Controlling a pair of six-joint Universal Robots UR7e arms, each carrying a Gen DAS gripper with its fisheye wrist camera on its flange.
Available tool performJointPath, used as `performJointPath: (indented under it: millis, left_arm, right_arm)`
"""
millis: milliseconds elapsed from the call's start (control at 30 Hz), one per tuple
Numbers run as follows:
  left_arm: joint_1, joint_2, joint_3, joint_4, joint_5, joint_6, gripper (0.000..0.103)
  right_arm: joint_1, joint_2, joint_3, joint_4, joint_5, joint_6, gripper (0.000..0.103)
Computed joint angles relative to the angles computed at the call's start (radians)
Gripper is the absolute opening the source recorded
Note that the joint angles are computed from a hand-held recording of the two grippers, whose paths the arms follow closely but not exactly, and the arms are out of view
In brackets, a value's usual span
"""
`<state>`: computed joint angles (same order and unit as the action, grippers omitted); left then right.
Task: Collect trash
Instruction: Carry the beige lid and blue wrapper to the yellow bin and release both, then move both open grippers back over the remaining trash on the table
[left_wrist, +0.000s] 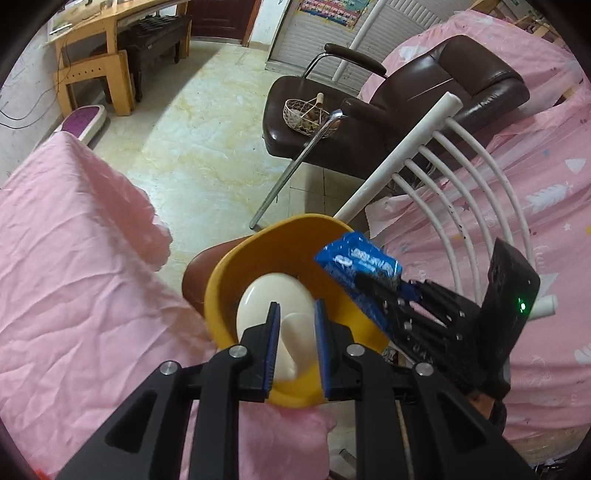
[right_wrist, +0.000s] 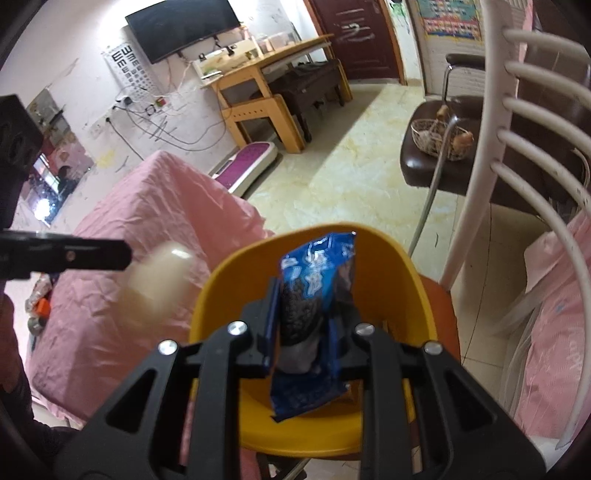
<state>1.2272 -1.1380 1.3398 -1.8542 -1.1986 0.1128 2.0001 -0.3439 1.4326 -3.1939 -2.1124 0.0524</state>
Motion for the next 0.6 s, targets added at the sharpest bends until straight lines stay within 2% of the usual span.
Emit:
performJointPath:
  millis: [67, 100, 133, 167, 200, 233, 467, 600]
  left_arm:
    - [0.008, 0.018, -0.012, -0.007, -0.017, -0.004, 0.018]
    - [0.009, 0.02, -0.01, -0.012, -0.015, -0.009, 0.024]
    - [0.01, 0.021, -0.011, -0.016, -0.015, -0.01, 0.036]
    - [0.011, 0.015, -0.008, -0.023, -0.019, -0.006, 0.044]
    - [0.011, 0.005, 0.0, -0.035, -0.021, -0.002, 0.06]
    - [0.012, -0.007, 0.007, -0.043, -0.024, -0.001, 0.067]
    - [0.032, -0.11, 0.024, -0.08, -0.027, -0.007, 0.073]
    - [0.047, -0.178, 0.026, -0.102, 0.008, -0.019, 0.076]
  right_arm:
    - [-0.005, -0.002, 0.005, 0.006, 0.0, 0.008, 0.037]
    - [-0.007, -0.002, 0.007, 0.008, -0.005, 0.015, 0.052]
    - [-0.011, -0.003, 0.008, 0.007, -0.002, 0.02, 0.064]
    - [-0.011, -0.005, 0.011, 0.004, 0.002, 0.022, 0.069]
    - [-0.011, -0.005, 0.012, -0.001, 0.006, 0.022, 0.074]
    - [-0.008, -0.004, 0.01, -0.004, 0.007, 0.022, 0.075]
    - [0.032, 0.018, -0.045, 0.029, 0.012, 0.019, 0.076]
    - [0.07, 0.053, -0.121, 0.067, 0.025, -0.001, 0.082]
